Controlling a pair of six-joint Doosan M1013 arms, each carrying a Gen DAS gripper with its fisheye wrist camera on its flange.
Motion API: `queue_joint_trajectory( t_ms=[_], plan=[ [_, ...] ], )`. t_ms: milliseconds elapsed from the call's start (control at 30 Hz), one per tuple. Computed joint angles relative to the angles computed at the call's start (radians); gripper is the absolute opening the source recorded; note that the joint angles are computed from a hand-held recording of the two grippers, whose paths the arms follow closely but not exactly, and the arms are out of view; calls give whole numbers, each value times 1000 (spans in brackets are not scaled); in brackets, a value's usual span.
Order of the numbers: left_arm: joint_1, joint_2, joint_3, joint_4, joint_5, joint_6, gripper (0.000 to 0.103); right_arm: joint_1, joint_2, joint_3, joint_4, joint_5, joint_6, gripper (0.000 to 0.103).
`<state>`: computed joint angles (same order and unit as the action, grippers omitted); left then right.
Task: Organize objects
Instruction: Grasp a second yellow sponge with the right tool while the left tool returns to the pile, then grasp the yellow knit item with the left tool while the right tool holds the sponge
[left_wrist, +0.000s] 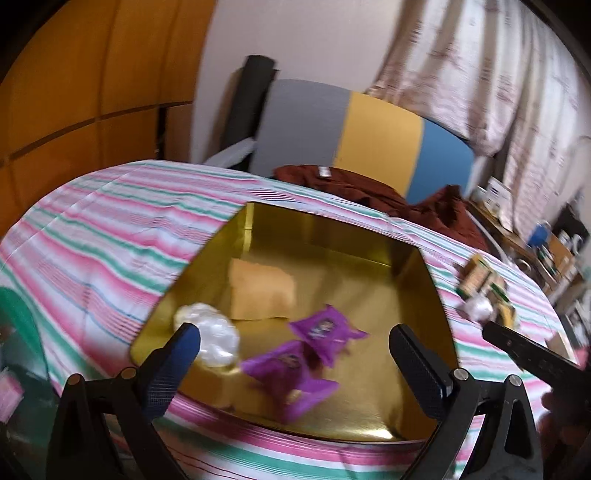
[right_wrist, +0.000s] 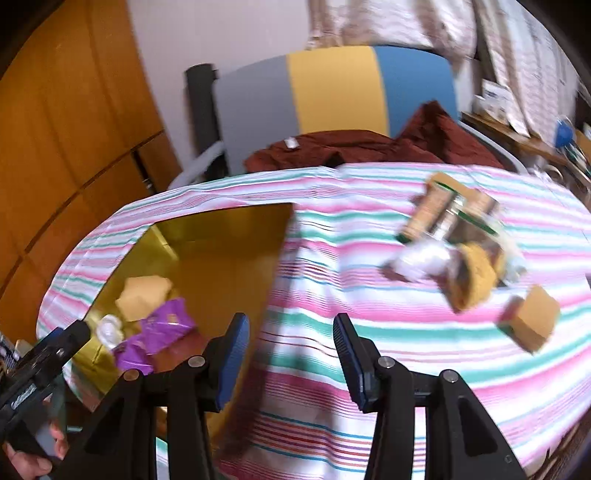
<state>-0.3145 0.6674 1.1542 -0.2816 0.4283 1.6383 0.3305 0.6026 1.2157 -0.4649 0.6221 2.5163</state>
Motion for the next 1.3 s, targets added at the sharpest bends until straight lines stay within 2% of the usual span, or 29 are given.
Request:
queue_joint_trajectory(
  t_ms=[167, 267, 400, 500, 533, 567, 633, 733, 833, 967, 1100, 1133, 1200, 1300],
  plan=[
    [-7, -10, 16, -154, 2, 191, 103, -15, -33, 73, -81, 6, 132, 49],
    [-17, -21, 33, -208, -6, 276, 103, -22, -46, 108, -109, 32, 194, 50],
    [-27, -27, 42, -252, -7, 358, 103, -37, -63, 161, -82, 57, 238, 50],
    [-33, -33, 52, -279, -11, 408, 103, -45, -86, 215, -168, 57, 374, 51],
    [-34, -34, 55, -293, -10, 423, 103, -48, -94, 232, -219, 62, 440, 56],
    [-36, -35, 57, -306, -8, 435, 103, -52, -101, 244, -279, 89, 521, 68],
    [-38, -38, 61, -324, -1, 449, 103, -62, -104, 247, -338, 146, 612, 81],
    [-44, -42, 68, -348, 4, 491, 103, -86, -111, 258, -420, 174, 715, 81],
    [-54, -47, 75, -350, -5, 524, 103, -101, -93, 232, -433, 210, 690, 81],
    [-60, -50, 79, -343, 12, 502, 103, -126, -73, 212, -386, 169, 628, 81],
    [-67, -54, 84, -324, 23, 479, 103, -127, -42, 185, -384, 211, 613, 81],
    [-69, -55, 85, -313, 24, 473, 103, -125, -43, 191, -413, 207, 630, 78],
    [-73, -55, 83, -299, 29, 469, 103, -128, -47, 205, -455, 190, 632, 66],
    [-78, -51, 72, -280, 45, 457, 103, -139, -51, 213, -448, 167, 581, 60]
  ],
)
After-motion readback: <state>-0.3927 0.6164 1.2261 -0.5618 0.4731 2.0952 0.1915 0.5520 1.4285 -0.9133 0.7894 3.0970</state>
